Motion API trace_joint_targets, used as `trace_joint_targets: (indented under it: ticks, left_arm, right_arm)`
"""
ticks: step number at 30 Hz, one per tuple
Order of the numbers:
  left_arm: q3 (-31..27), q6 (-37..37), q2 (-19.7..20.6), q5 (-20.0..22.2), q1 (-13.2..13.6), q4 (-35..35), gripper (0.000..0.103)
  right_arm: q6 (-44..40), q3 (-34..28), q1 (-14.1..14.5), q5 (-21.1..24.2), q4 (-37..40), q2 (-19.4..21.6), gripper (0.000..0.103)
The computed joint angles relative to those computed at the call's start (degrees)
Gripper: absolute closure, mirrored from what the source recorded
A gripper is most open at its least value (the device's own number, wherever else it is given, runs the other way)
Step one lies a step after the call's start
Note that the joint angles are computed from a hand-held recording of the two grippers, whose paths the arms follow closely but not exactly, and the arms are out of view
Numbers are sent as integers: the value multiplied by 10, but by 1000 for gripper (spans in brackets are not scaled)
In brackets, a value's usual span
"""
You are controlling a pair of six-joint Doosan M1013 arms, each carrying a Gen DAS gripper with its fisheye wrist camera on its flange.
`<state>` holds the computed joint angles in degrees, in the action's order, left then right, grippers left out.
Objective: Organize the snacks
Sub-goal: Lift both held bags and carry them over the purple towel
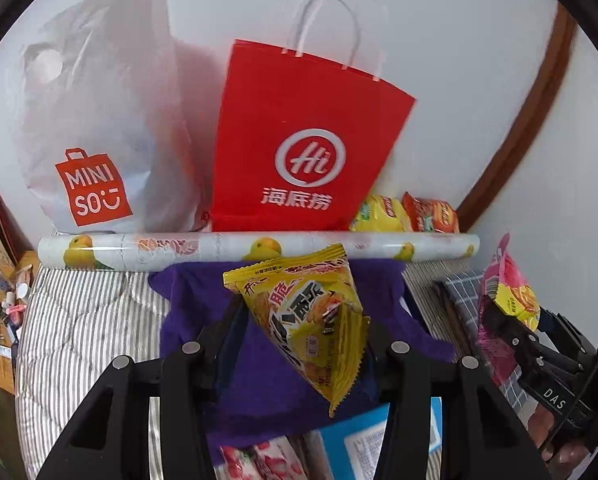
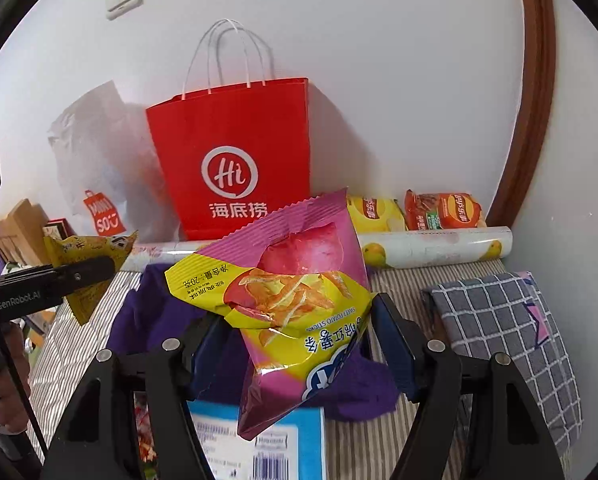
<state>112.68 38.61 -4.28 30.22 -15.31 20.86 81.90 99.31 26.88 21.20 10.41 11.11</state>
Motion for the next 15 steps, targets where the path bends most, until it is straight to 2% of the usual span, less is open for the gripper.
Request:
trace_joint_targets:
  ticks: [6, 15]
  left_arm:
    - [0, 15, 18, -4, 20, -22, 56]
    - [-10, 30, 56, 19, 29, -46, 56]
  right_arm:
    - [8, -19, 1, 1, -11, 26, 34]
    - [-76, -52, -7, 41, 54, 81, 34]
